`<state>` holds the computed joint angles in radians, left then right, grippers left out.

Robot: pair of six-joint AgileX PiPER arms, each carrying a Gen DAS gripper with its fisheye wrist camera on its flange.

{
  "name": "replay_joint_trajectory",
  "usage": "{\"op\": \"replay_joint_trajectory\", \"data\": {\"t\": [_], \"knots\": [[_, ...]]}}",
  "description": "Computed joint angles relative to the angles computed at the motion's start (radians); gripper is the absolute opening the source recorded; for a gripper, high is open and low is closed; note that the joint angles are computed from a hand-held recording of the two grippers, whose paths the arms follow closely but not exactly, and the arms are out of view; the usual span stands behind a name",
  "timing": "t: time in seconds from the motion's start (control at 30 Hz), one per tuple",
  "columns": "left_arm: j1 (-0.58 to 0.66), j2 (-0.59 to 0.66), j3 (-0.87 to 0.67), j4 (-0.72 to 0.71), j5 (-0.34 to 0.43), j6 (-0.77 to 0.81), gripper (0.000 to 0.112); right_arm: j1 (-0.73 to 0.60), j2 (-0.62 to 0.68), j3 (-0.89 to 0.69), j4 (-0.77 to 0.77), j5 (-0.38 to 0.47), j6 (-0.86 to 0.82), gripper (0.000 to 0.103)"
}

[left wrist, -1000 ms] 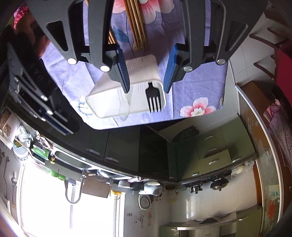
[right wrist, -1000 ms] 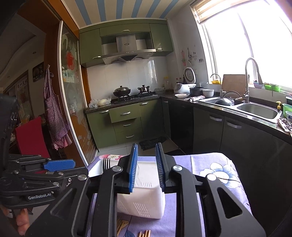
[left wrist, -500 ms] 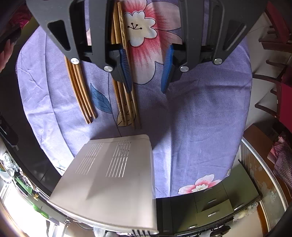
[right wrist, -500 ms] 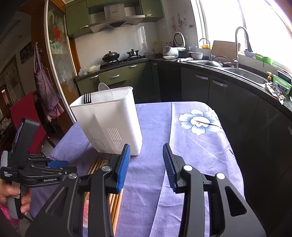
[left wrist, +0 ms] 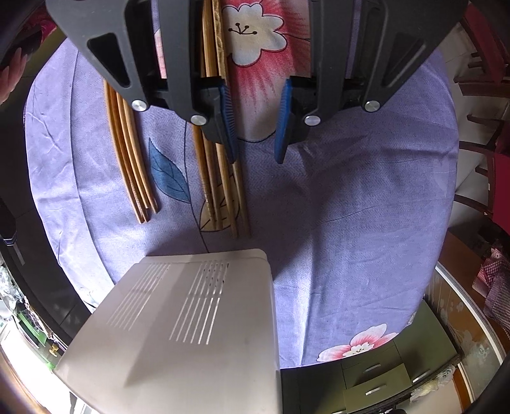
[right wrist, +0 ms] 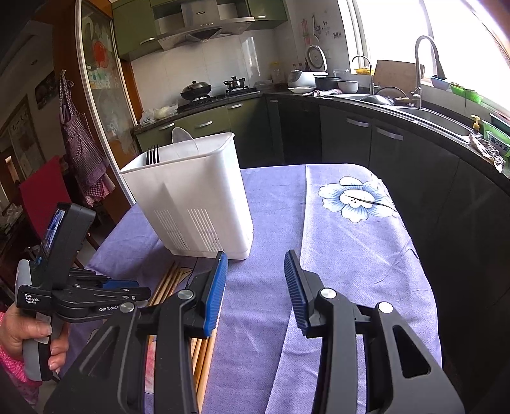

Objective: Organize utensils
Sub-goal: 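Move the left gripper to the chopsticks and close on one chopstick, then grasp one wooden chopstick with the right gripper while the left gripper holds its chopstick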

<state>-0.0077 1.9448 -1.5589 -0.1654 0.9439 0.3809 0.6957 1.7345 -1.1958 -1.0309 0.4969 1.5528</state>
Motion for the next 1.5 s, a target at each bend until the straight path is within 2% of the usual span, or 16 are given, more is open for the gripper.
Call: {"op": "replay_joint_trajectory", "data": {"t": [0.17, 0.27, 0.5, 0.57, 0.6, 0.73, 0.8, 0.97, 1.07, 1.17, 1.5], "knots": [[-0.013, -0.004, 0.005, 0.015, 0.003, -0.005, 0.023, -0.008, 0.005, -0.008, 0.016, -0.009, -0.016, 0.038], [-0.020, 0.004, 0.002, 0.033, 0.006, -0.017, 0.023, -0.008, 0.000, -0.002, 0.001, -0.012, -0.002, 0.043], [-0.027, 0.009, 0.000, 0.049, 0.008, -0.025, 0.023, -0.011, -0.005, -0.002, 0.016, -0.007, -0.026, 0.043], [-0.029, 0.009, 0.002, 0.055, 0.010, -0.021, 0.021, -0.014, 0.005, -0.016, 0.059, -0.006, -0.075, 0.043], [-0.030, 0.013, 0.001, 0.059, 0.020, -0.020, 0.014, -0.014, 0.010, -0.020, 0.070, -0.006, -0.088, 0.044], [-0.016, 0.010, 0.014, 0.050, 0.008, 0.007, 0.009, -0.026, 0.043, -0.049, 0.179, -0.029, -0.211, 0.047], [-0.007, 0.014, 0.007, 0.048, 0.014, 0.016, 0.008, -0.036, 0.069, -0.067, 0.254, -0.049, -0.299, 0.047], [-0.003, -0.006, 0.037, 0.058, -0.016, 0.042, 0.006, -0.039, 0.180, -0.151, 0.475, -0.037, -0.575, 0.047], [0.000, -0.018, 0.055, 0.052, -0.028, 0.053, 0.006, -0.041, 0.238, -0.186, 0.531, -0.024, -0.631, 0.047], [0.002, -0.028, 0.063, 0.050, -0.032, 0.063, 0.006, -0.039, 0.266, -0.203, 0.530, -0.017, -0.627, 0.047], [0.005, -0.018, 0.058, 0.031, -0.025, 0.086, 0.006, -0.009, 0.344, -0.296, 0.469, 0.091, -0.596, 0.047]]}}
